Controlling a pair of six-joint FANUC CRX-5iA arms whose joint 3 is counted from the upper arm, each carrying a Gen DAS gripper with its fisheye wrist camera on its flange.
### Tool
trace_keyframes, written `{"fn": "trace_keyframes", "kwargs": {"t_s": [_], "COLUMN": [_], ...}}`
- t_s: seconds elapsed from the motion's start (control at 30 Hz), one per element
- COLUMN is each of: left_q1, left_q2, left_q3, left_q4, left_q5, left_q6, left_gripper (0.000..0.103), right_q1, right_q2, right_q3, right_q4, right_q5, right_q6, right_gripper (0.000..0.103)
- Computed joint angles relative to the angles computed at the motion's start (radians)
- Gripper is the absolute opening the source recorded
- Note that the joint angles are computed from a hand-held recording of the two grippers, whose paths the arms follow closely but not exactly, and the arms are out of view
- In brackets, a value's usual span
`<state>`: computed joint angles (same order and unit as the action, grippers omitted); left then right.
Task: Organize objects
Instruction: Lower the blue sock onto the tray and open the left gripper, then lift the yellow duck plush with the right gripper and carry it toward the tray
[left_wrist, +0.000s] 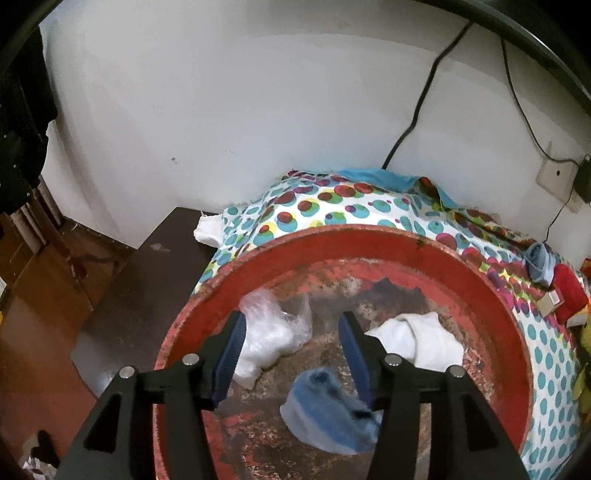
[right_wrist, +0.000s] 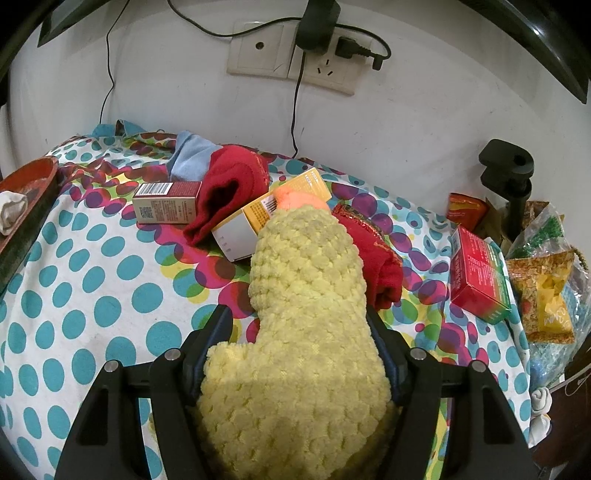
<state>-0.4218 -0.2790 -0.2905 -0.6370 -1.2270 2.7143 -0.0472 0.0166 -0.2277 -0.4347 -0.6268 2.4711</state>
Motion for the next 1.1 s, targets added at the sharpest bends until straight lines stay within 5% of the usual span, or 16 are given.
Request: {"fn": "trace_keyframes", "kwargs": {"t_s": [0.17, 0.53, 0.7, 0.9, 1.1], "left_q1": [-0.020, -0.245, -0.322, -0.321, -0.356], "left_q2": [-0.009, 0.085, 0.126, 0.141, 0.176], "left_q3": [0.006, 0.101, 0.132, 0.127, 0.153], "left_q4": [-0.005, -0.094, -0.109, -0.055, -0.087], "left_q5": [-0.025, -0.151, -0.152, -0.080, -0.123], "left_q6": [0.017, 0.114, 0.154, 0.157, 0.160], "left_gripper": [0.054, 0.054, 0.054, 0.054, 0.054], "right_q1": [0.000, -0.039, -0.102, -0.118, -0.105], "right_q2": [0.000, -0.009, -0.016, -0.012, -0.016], "right_q3": [0.000, 0.013, 0.039, 0.053, 0.044], "right_q4": [0.000, -0.091, -0.220, -0.246, -0.222], "right_q5": [0.001, -0.020, -0.065, -0.081, -0.068], "right_q6": [-0.001, 0.077, 0.181, 0.192, 0.176], "right_gripper": [0.067, 0.064, 0.063, 0.062, 0.062]}}
